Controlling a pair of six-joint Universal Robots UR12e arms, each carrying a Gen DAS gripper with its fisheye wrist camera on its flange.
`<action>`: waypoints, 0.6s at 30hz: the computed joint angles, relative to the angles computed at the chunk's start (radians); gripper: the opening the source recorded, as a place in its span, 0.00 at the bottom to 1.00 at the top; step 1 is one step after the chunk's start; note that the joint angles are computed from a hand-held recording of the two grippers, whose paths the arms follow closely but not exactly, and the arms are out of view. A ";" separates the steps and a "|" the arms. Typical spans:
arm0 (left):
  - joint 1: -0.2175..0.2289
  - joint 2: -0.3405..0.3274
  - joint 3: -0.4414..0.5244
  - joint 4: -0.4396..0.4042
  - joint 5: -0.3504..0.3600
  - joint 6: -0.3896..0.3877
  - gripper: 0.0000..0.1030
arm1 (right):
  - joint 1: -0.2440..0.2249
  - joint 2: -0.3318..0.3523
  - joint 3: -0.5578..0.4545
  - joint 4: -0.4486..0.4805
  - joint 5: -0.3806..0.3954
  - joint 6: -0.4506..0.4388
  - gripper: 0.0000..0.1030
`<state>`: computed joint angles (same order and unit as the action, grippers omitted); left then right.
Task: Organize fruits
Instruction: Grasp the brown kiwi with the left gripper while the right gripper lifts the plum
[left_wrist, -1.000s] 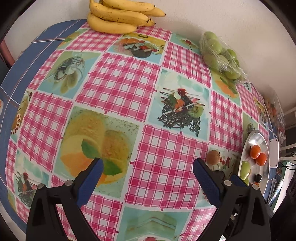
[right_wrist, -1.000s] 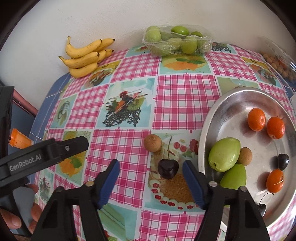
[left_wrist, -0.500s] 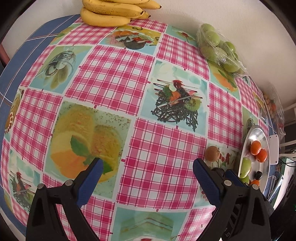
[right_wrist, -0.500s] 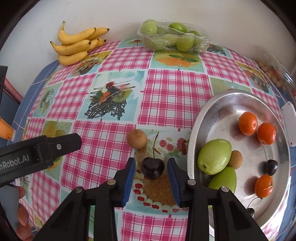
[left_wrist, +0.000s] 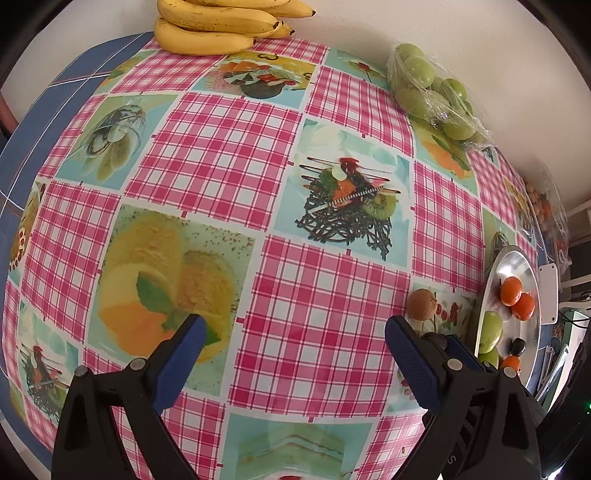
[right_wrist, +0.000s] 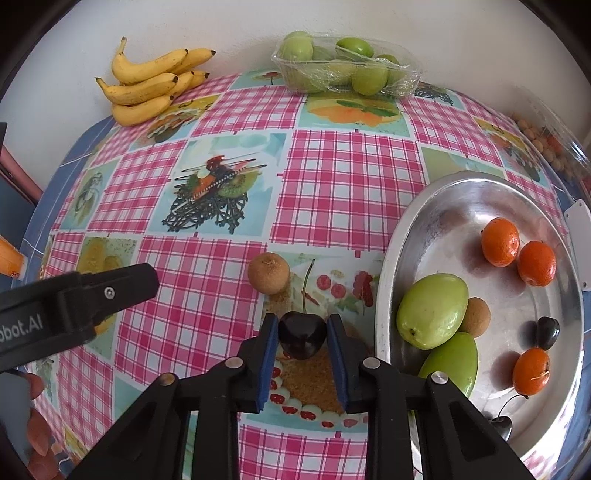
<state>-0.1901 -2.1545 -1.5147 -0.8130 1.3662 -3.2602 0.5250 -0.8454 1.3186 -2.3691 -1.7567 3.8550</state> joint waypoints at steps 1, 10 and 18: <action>0.000 -0.001 0.001 0.001 0.000 0.000 0.94 | 0.000 -0.001 0.001 -0.001 0.001 0.001 0.28; -0.007 -0.006 0.001 0.030 -0.031 0.002 0.94 | -0.003 -0.043 0.051 -0.095 -0.032 0.036 0.28; -0.013 -0.023 0.005 0.088 -0.151 -0.002 0.76 | -0.018 -0.086 0.111 -0.148 -0.059 0.109 0.28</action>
